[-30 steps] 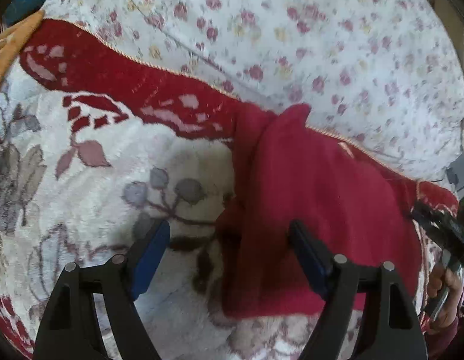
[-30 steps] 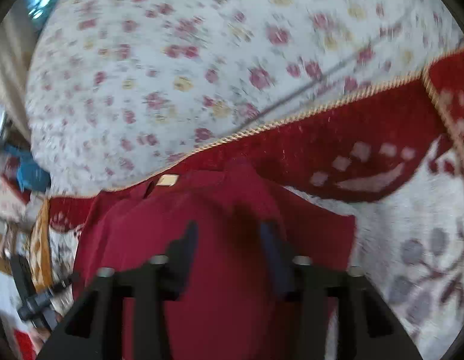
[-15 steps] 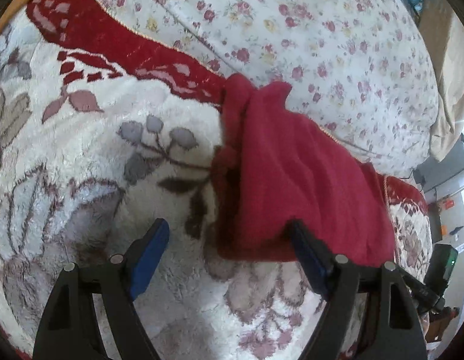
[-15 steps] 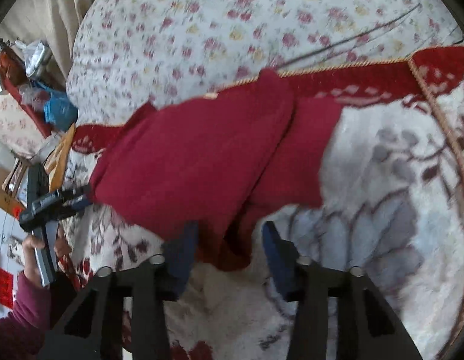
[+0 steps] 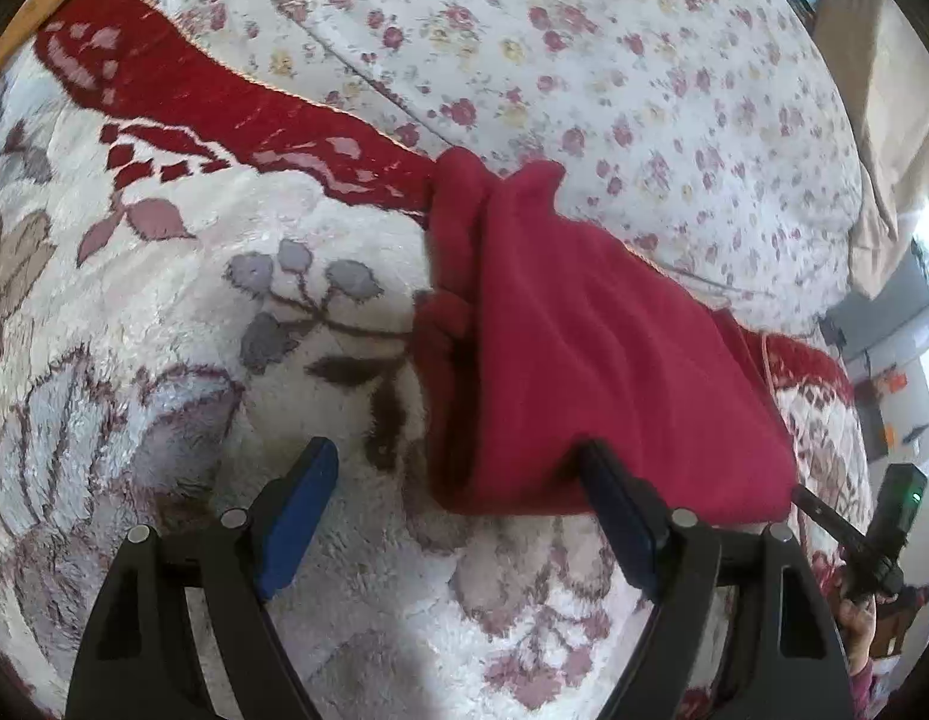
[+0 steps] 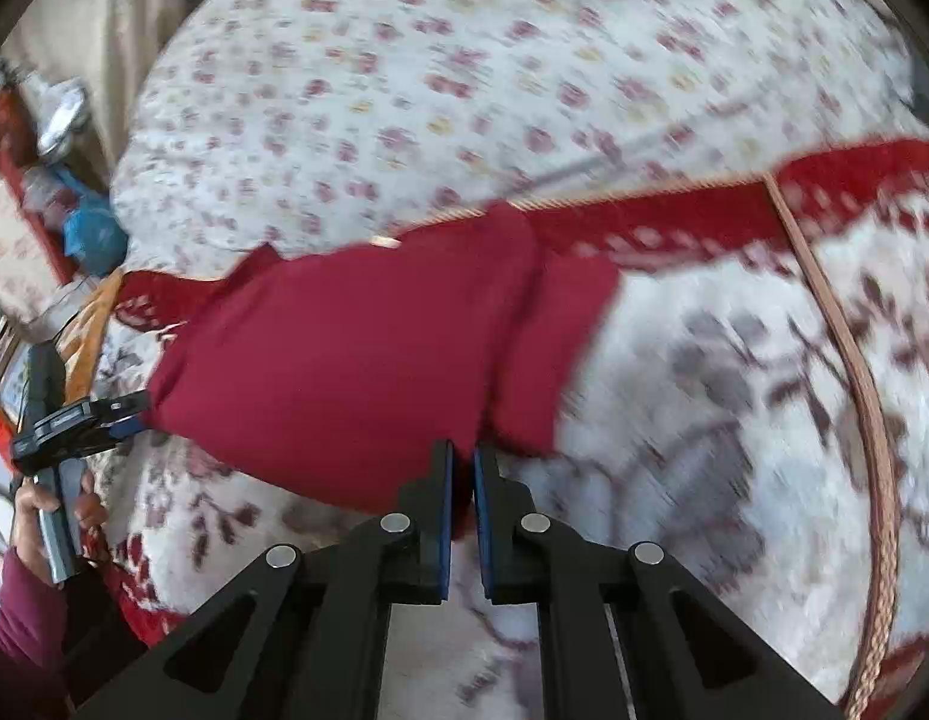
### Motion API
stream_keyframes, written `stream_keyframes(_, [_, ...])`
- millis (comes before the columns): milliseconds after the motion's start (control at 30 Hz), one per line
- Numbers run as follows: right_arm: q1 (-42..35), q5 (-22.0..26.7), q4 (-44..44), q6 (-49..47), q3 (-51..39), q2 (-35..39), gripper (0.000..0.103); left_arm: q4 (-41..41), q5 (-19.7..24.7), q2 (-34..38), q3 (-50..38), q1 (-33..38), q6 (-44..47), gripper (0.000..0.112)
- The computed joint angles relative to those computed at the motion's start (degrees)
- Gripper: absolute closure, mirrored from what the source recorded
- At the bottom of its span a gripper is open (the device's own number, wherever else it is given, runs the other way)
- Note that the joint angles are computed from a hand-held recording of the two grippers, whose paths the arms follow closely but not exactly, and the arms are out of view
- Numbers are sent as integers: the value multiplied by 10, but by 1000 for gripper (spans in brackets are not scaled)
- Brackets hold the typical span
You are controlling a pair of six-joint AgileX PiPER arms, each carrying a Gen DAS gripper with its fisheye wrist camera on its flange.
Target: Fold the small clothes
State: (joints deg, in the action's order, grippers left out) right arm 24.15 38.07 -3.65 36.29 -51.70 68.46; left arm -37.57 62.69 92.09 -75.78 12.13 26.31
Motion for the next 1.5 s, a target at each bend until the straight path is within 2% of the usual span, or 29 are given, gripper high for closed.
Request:
stream_keyframes(67, [-21, -1, 9, 6, 26, -17, 103, 0, 4, -2, -1, 0, 12, 30])
stream_keyframes(167, [-111, -15, 153, -112, 59, -74, 101, -6, 11, -5, 1, -2, 32, 30])
stream_keyframes(233, [-121, 5, 181, -162, 43, -83, 100, 3, 12, -8, 3, -15, 42, 30])
stream_keyframes(300, [-87, 9, 156, -146, 24, -77, 87, 24, 2, -11, 6, -35, 38, 30])
stream_keyframes(367, [-44, -2, 142, -132, 4, -55, 52, 43, -7, -16, 10, -50, 41, 34])
stream_keyframes(400, [-22, -13, 123, -107, -6, -36, 49, 45, -8, -20, 13, -52, 47, 42])
stream_keyframes(433, [-10, -23, 117, -95, -11, -20, 49, 41, -4, -20, 12, -52, 54, 55])
stream_keyframes(500, [-1, -49, 134, -100, -25, 28, 49, 49, -3, -18, 8, -54, 51, 62])
stream_keyframes(533, [2, -60, 139, -98, -28, 50, 55, 52, -3, -16, 8, -55, 52, 65])
stream_keyframes(567, [-2, -74, 167, -115, -28, 69, 86, 56, -5, -15, 6, -57, 49, 69])
stream_keyframes(600, [-5, -81, 174, -111, -28, 79, 94, 58, -4, -13, 2, -59, 46, 86])
stream_keyframes(633, [-7, -86, 181, -117, -27, 78, 94, 47, 10, -10, -4, -53, 48, 91])
stream_keyframes(667, [-8, -79, 167, -110, -30, 68, 95, 38, 15, -12, -5, -49, 50, 92])
stream_keyframes(767, [-4, -29, 71, -52, -46, 31, 97, 23, 23, -37, -1, -41, 77, 95])
stream_keyframes(800, [-13, -16, 67, -55, -46, 22, 97, 24, 27, -40, -2, -40, 81, 95])
stream_keyframes(867, [-38, -4, 91, -83, -38, 22, 97, 60, 25, -33, -6, -51, 59, 96])
stream_keyframes(933, [-52, -10, 135, -117, -22, 33, 97, 90, 29, -15, -12, -61, 31, 96])
stream_keyframes(1033, [-48, 0, 144, -125, -26, 29, 95, 76, 35, -20, -13, -50, 37, 94])
stream_keyframes(1100, [-42, 36, 103, -80, -51, 15, 82, 61, 37, -27, -12, -40, 38, 89])
stream_keyframes(1133, [-36, 52, 76, -54, -62, 11, 66, 64, 39, -30, -15, -37, 25, 81])
stream_keyframes(1167, [-29, 63, 47, -28, -75, 5, 56, 64, 36, -34, -16, -35, 20, 77])
stream_keyframes(1233, [-27, 61, 29, -20, -98, 2, 54, 72, 22, -46, -18, -40, 3, 61])
stream_keyframes(1267, [-28, 61, 30, -23, -112, 10, 52, 72, 20, -52, -22, -41, -2, 59])
stream_keyframes(1333, [-35, 57, 44, -45, -148, 44, 48, 60, 22, -54, -37, -41, -9, 49])
stream_keyframes(1400, [-38, 58, 49, -66, -203, 110, 46, 61, 5, -54, -52, -47, -40, 38])
stream_keyframes(1500, [-52, 76, 71, -83, -293, 222, 47, 130, -25, -30, -83, -84, -142, 35])
